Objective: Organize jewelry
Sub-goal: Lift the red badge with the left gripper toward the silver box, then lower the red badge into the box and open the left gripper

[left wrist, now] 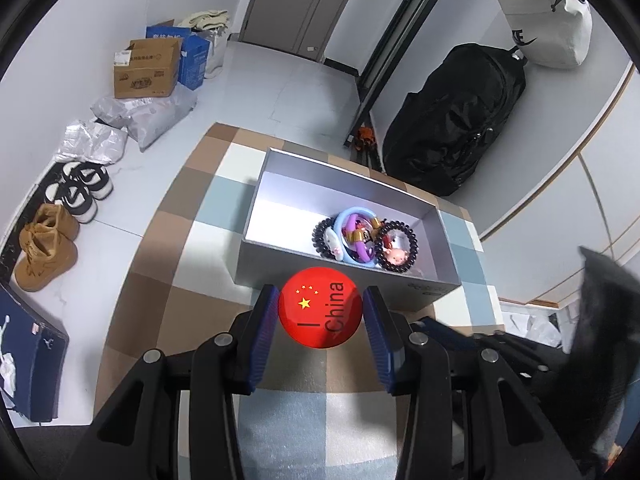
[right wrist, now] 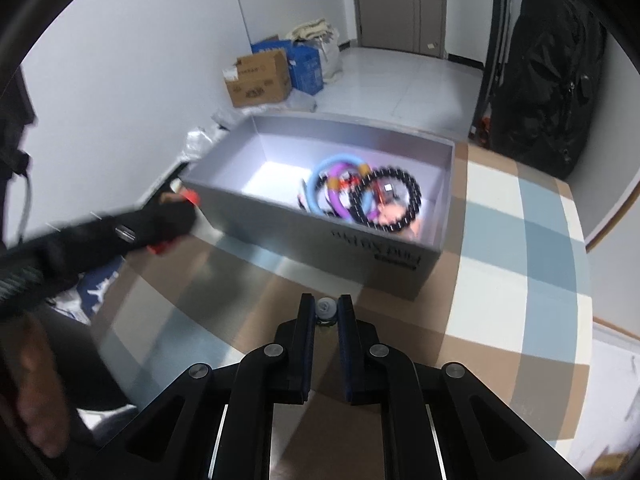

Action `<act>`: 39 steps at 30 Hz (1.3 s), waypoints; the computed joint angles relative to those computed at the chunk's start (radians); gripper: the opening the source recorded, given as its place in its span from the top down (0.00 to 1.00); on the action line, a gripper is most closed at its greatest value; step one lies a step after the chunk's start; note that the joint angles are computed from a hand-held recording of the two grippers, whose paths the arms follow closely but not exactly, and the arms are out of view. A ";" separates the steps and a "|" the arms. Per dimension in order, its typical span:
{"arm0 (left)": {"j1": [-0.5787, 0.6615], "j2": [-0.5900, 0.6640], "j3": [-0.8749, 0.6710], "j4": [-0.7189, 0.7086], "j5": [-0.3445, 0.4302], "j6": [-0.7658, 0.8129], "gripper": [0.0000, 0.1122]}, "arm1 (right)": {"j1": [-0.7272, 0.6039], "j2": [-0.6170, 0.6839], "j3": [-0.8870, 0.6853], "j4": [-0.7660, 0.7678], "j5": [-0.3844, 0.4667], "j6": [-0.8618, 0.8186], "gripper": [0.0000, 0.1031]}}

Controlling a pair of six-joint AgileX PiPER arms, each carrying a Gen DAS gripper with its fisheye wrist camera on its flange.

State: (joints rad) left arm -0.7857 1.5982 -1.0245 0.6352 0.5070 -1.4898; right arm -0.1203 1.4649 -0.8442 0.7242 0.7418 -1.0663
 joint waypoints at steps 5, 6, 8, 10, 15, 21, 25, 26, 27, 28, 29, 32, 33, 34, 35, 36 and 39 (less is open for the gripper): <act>-0.015 0.041 -0.057 0.050 0.055 -0.004 0.67 | -0.055 -0.009 -0.045 0.059 0.089 -0.016 0.90; -0.010 0.046 -0.063 0.049 0.050 0.002 0.67 | -0.066 -0.009 -0.058 0.074 0.109 -0.016 0.90; -0.003 0.052 -0.072 0.049 0.050 0.007 0.67 | -0.084 0.003 -0.086 0.099 0.141 -0.023 0.90; 0.006 0.056 -0.078 0.048 0.042 0.009 0.67 | -0.093 0.009 -0.100 0.118 0.158 -0.025 0.90; 0.031 0.072 -0.113 0.025 0.033 0.037 0.67 | -0.111 0.055 -0.163 0.155 0.200 -0.012 0.90; 0.069 0.107 -0.155 -0.043 0.009 0.094 0.67 | -0.108 0.106 -0.224 0.181 0.211 0.010 0.90; 0.093 0.123 -0.177 -0.085 0.000 0.131 0.67 | -0.112 0.144 -0.263 0.194 0.220 0.020 0.90; 0.099 0.128 -0.186 -0.102 0.000 0.146 0.67 | -0.112 0.157 -0.274 0.200 0.220 0.021 0.90; 0.103 0.132 -0.192 -0.115 -0.002 0.155 0.67 | -0.113 0.162 -0.278 0.207 0.217 0.019 0.90; 0.111 0.136 -0.197 -0.134 -0.009 0.171 0.67 | -0.117 0.169 -0.281 0.221 0.214 0.011 0.90; 0.118 0.141 -0.203 -0.154 -0.015 0.191 0.67 | -0.118 0.173 -0.283 0.232 0.210 0.005 0.90; 0.124 0.164 -0.229 -0.152 0.002 0.202 0.67 | -0.113 0.192 -0.301 0.244 0.201 0.007 0.90; 0.130 0.169 -0.232 -0.166 -0.002 0.213 0.67 | -0.112 0.201 -0.309 0.243 0.202 0.013 0.90; 0.138 0.177 -0.237 -0.196 -0.009 0.238 0.67 | -0.110 0.210 -0.318 0.240 0.203 0.020 0.90; 0.145 0.182 -0.238 -0.223 -0.015 0.260 0.67 | -0.108 0.225 -0.328 0.235 0.202 0.031 0.90; 0.150 0.186 -0.240 -0.244 -0.021 0.277 0.67 | -0.108 0.236 -0.337 0.231 0.202 0.039 0.90; 0.156 0.203 -0.262 -0.275 -0.014 0.310 0.67 | -0.111 0.272 -0.361 0.223 0.212 0.061 0.90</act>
